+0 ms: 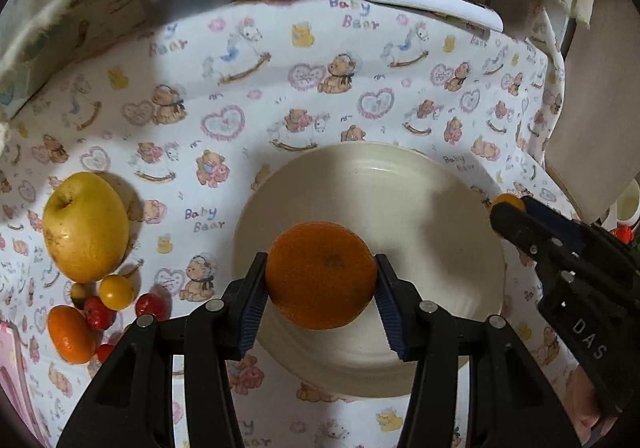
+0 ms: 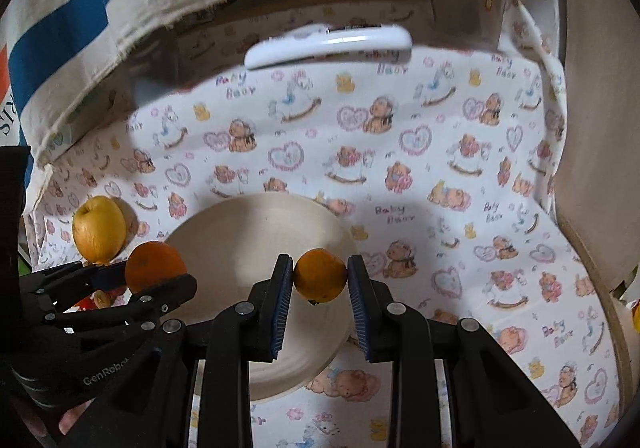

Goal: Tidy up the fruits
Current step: 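Carry the mandarin with the left tool while the right tool carries the small orange over the plate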

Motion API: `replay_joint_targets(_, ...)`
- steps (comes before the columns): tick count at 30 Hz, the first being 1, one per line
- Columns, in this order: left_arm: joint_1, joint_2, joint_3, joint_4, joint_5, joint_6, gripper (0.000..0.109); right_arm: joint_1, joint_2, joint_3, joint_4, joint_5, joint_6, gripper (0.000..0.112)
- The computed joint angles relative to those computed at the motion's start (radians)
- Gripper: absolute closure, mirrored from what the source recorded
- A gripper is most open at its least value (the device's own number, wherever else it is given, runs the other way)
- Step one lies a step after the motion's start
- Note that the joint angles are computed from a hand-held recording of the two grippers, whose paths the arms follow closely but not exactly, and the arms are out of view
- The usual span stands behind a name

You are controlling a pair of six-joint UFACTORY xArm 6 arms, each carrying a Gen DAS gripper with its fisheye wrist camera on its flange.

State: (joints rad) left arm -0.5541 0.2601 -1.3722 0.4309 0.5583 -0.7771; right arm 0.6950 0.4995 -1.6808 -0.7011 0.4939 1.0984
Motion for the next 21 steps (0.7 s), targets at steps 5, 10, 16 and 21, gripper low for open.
replay_joint_targets(5, 0.007, 0.015, -0.010, 0.002, 0.009, 0.004, 0.059, -0.001, 0.015, -0.005, 0.030, 0.011, -0.019, 0.083)
replay_joint_targets(10, 0.008, 0.032, -0.025, 0.000, 0.032, 0.018, 0.059, -0.002, 0.023, -0.013, 0.032, 0.026, -0.019, 0.083)
replay_joint_targets(16, 0.010, 0.048, -0.037, -0.060, 0.044, 0.063, 0.059, -0.008, 0.027, -0.014, 0.063, 0.022, -0.037, 0.083)
replay_joint_targets(21, 0.011, 0.059, -0.046, -0.071, 0.057, 0.069, 0.059, -0.009, 0.031, -0.019, 0.075, 0.029, -0.043, 0.083)
